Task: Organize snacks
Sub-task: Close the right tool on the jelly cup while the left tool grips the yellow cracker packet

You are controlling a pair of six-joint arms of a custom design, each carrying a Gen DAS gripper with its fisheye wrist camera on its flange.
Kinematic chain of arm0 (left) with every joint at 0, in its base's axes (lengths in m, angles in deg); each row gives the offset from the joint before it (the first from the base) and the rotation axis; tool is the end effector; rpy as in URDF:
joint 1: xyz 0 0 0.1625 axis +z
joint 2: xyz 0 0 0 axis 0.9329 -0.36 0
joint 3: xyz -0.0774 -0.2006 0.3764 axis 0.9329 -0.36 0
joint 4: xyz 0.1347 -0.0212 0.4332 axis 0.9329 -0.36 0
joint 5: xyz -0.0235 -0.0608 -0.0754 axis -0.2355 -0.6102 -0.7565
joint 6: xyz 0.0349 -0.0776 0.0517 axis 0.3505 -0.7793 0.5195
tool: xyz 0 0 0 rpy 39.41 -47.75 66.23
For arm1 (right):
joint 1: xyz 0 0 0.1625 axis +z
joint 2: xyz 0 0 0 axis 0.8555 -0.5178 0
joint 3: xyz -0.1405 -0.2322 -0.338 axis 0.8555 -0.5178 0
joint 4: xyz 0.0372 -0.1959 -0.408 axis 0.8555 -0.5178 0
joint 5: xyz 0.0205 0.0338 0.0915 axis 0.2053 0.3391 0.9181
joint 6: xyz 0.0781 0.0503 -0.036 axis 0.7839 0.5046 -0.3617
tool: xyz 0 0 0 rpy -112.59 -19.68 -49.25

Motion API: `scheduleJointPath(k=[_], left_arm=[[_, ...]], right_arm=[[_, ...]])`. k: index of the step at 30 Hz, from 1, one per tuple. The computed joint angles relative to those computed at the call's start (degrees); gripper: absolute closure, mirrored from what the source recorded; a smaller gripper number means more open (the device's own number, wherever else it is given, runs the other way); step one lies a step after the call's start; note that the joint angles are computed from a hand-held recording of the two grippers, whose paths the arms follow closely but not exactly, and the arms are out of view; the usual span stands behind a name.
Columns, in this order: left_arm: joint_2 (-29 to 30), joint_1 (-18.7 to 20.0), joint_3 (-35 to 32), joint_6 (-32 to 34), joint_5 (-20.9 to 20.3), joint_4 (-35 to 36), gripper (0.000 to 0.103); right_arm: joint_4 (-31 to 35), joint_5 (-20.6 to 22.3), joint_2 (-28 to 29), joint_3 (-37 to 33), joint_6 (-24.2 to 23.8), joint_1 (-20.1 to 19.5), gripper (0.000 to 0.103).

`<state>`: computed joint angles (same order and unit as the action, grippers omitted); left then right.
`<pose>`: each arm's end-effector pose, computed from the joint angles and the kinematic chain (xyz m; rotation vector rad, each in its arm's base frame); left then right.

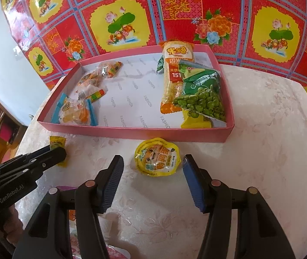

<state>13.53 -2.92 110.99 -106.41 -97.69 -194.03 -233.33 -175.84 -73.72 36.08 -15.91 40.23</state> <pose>-0.1350 -0.8029 0.2249 -0.0664 2.4318 -0.7705 0.2390 -0.8698 0.0515 0.7368 -2.5901 0.4984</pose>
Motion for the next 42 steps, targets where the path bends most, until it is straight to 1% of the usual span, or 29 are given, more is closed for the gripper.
scheduleJointPath(k=[2, 4, 6, 7, 9, 15, 20, 31, 42], left_arm=[[0.00, 0.01, -0.01, -0.06, -0.04, 0.00, 0.078], [-0.01, 0.02, 0.00, -0.03, -0.12, -0.08, 0.078], [-0.06, 0.04, 0.05, -0.04, -0.24, -0.20, 0.078], [-0.06, 0.04, 0.05, -0.04, -0.24, -0.20, 0.078], [-0.05, 0.05, 0.03, 0.01, -0.30, -0.22, 0.078], [-0.11, 0.10, 0.06, -0.04, -0.44, -0.24, 0.078], [-0.40, 0.06, 0.02, -0.97, -1.01, 0.54, 0.078], [-1.21, -0.98, 0.84, -0.63, 0.24, -0.55, 0.078], [-1.44, -1.86, 0.40, 0.86, 2.11, -1.67, 0.078]], right_arm=[[-0.39, -0.44, -0.08, 0.22, -0.25, 0.07, 0.047], [-1.38, -1.50, -0.01, 0.47, -0.78, 0.24, 0.053], [-1.91, -2.00, -0.07, 0.63, -0.99, 0.22, 0.061], [-2.03, -2.15, -0.05, 0.58, -0.91, 0.19, 0.063], [-2.15, -2.37, -0.06, 0.45, -0.69, 0.09, 0.072], [-2.31, -1.06, -0.57, 0.90, -0.41, -0.40, 0.078], [-1.62, 0.89, -1.69, 1.92, 1.15, -0.92, 0.080], [-3.47, 3.78, -4.75, 5.64, 0.71, -1.09, 0.080], [-3.69, 5.72, -6.14, 6.88, 0.03, -0.74, 0.080]])
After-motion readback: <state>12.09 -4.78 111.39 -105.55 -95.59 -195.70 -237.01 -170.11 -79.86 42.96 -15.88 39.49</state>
